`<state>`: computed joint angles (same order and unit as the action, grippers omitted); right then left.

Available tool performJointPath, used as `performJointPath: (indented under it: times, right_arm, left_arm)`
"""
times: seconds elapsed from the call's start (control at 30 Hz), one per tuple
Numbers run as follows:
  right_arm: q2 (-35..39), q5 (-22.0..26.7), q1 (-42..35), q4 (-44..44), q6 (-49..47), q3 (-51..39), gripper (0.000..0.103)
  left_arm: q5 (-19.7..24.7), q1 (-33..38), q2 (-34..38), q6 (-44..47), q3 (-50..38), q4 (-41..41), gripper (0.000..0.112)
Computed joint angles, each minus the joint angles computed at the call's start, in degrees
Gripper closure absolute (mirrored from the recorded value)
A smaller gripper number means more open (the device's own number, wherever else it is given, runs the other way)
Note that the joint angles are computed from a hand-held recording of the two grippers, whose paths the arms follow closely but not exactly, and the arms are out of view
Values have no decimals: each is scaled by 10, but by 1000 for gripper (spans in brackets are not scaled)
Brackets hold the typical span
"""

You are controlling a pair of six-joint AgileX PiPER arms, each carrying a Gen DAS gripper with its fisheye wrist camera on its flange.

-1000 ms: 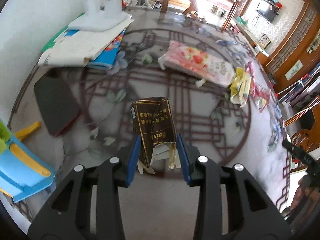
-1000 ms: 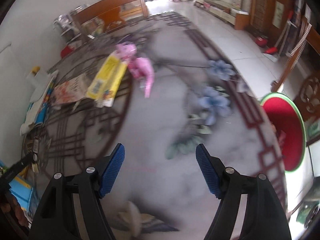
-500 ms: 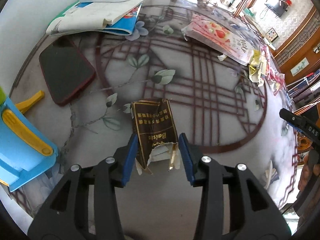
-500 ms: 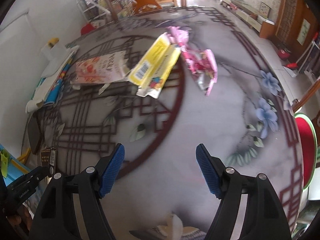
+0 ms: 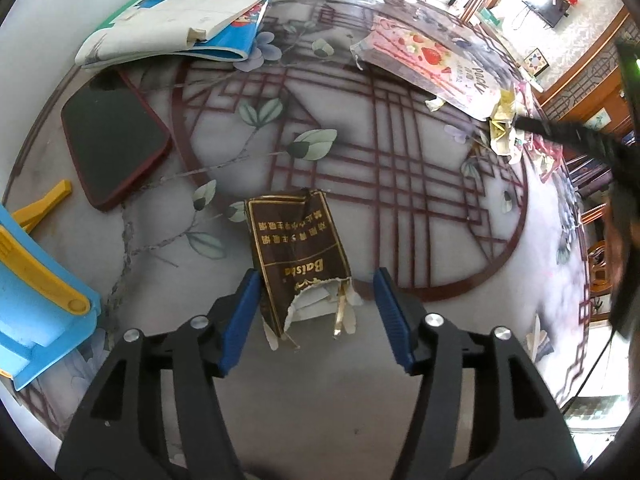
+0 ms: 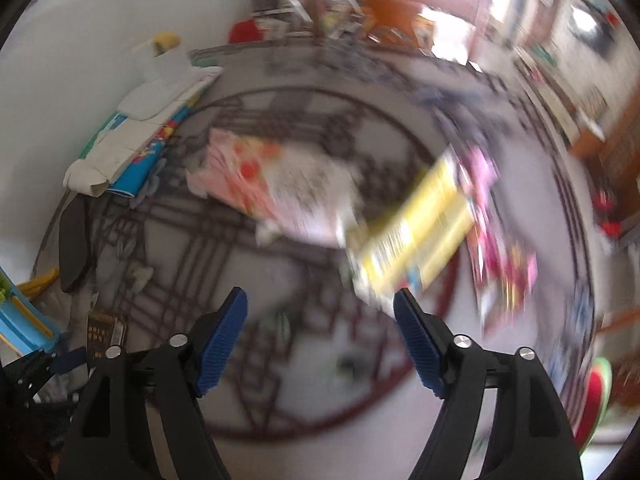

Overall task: Collect trash
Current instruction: 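Grasp the pink strawberry Pocky box with the right gripper and lift it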

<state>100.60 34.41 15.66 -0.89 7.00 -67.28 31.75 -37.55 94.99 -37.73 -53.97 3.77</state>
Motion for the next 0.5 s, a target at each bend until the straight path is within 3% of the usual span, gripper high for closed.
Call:
performJointPath:
  times: [0.07,0.17,0.33,0.43,0.5]
  right_arm:
    - [44,34,11,-7,-37,-68,18]
    - [119,81,51,-105,-51,-174,18]
    - [239,174,83,-175,-112,-319,18]
    - [289,235,80,-159,-144,-379,29]
    - [286,234,77,-153,-147,-373,36]
  left_arm:
    - [-1,1,-5,-1,3,-2,53]
    - [-2,0,-16,-14,10,2,53]
    - [-2,1,-38,-42,32,14,53]
    - [0,4,-49,-52,44,15,53]
    - [-2,6,-56,-59,54,17,53]
